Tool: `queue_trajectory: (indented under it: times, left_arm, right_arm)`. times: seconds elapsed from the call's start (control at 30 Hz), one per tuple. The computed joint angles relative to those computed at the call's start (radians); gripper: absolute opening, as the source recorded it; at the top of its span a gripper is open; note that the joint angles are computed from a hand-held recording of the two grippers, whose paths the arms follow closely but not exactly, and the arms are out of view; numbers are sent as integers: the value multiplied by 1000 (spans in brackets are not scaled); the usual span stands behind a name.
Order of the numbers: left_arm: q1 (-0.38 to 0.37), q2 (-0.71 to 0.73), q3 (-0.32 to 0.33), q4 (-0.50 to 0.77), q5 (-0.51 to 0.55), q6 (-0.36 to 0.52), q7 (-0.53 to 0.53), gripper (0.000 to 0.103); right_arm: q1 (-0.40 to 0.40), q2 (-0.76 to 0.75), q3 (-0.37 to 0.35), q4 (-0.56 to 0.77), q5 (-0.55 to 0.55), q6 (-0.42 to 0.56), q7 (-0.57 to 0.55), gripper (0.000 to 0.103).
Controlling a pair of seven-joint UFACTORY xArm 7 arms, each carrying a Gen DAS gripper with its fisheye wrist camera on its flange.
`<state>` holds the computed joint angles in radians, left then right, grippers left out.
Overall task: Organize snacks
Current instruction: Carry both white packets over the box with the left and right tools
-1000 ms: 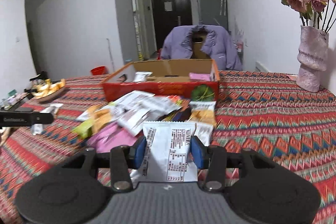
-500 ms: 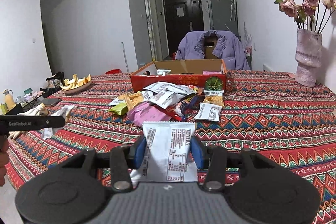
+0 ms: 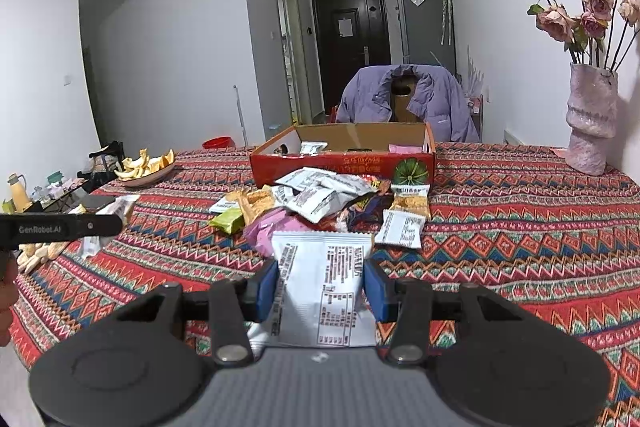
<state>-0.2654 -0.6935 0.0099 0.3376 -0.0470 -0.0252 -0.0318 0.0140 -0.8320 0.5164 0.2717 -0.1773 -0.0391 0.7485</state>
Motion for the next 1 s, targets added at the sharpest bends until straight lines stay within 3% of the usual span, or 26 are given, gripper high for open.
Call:
queue_trajectory:
  times: [0.27, 0.53, 0.67, 0.77, 0.83, 0.87, 0.93, 1.0]
  left_arm:
    - [-74, 154, 85, 145, -6, -27, 65, 42]
    - [-291, 330, 274, 376, -105, 3, 211, 42]
    - [-611, 416, 561, 548, -299, 86, 408, 42]
    - [-717, 550, 671, 706, -458, 142, 533, 42]
    - [-722, 664, 699, 823, -573, 193, 601, 42]
    - [-703, 733, 701, 900, -660, 245, 652, 42]
    - [-633, 862, 680, 1048, -751, 338, 662, 42]
    - [-539, 990, 633, 1208, -825, 423, 668, 42]
  right_arm:
    - [-90, 140, -13, 101, -15, -67, -80, 45]
    - [-194, 335, -32, 287, -13, -111, -242, 45]
    - [-268, 445, -7, 422, -18, -107, -326, 45]
    - [-310, 559, 4, 553, -34, -84, -380, 45]
    - [-291, 658, -26, 656, -56, -55, -415, 45]
    - [-227, 715, -84, 715, -28, -29, -471, 45]
    - [-155, 822, -163, 843, -81, 29, -465, 45]
    - [-160, 938, -157, 986, -124, 95, -464, 45]
